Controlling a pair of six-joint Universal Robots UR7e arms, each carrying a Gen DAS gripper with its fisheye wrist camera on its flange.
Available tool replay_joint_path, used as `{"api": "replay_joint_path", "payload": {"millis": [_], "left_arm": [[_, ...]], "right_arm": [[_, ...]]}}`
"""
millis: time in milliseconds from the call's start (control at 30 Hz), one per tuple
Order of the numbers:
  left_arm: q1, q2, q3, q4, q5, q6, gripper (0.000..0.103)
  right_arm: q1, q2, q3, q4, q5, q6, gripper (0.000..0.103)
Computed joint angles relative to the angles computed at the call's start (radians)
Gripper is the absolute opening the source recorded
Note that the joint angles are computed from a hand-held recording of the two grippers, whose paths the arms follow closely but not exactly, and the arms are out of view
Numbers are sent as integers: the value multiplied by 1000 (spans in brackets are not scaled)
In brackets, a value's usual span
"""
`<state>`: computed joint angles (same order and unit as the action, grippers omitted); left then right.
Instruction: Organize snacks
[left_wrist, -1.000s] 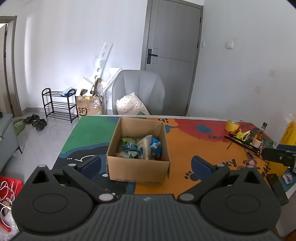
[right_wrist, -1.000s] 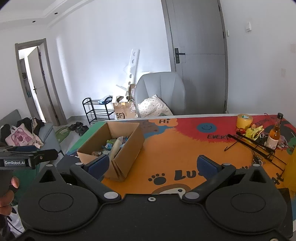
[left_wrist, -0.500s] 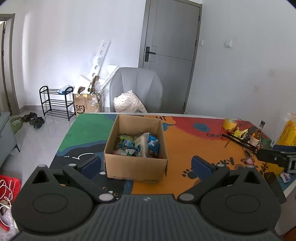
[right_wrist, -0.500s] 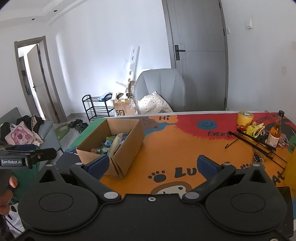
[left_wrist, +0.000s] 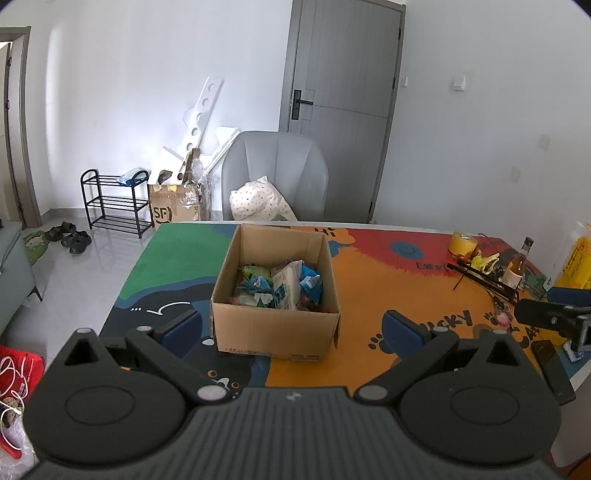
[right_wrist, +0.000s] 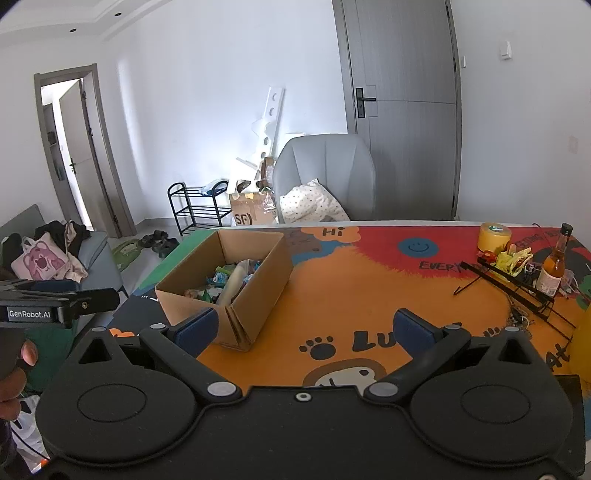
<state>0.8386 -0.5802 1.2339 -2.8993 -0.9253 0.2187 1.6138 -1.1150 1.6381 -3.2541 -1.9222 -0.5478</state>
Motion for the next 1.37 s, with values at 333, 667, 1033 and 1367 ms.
{"api": "replay_joint_path", "payload": {"millis": [333,667,1033,1367], "left_arm": [[-1,-3,13,-7,-7,13,103],[-1,-13,25,-16,-17,20,103],[-3,-10,23,-17,-12,31,103],[-3,-7,23,-19,-18,42,103]], "right_arm": [[-1,-3,1,8,0,12,103],[3,-1,-5,27,-1,11,103],[6,7,-8,24,-8,1,103],[5,12,-13,21,-14,11,103]]}}
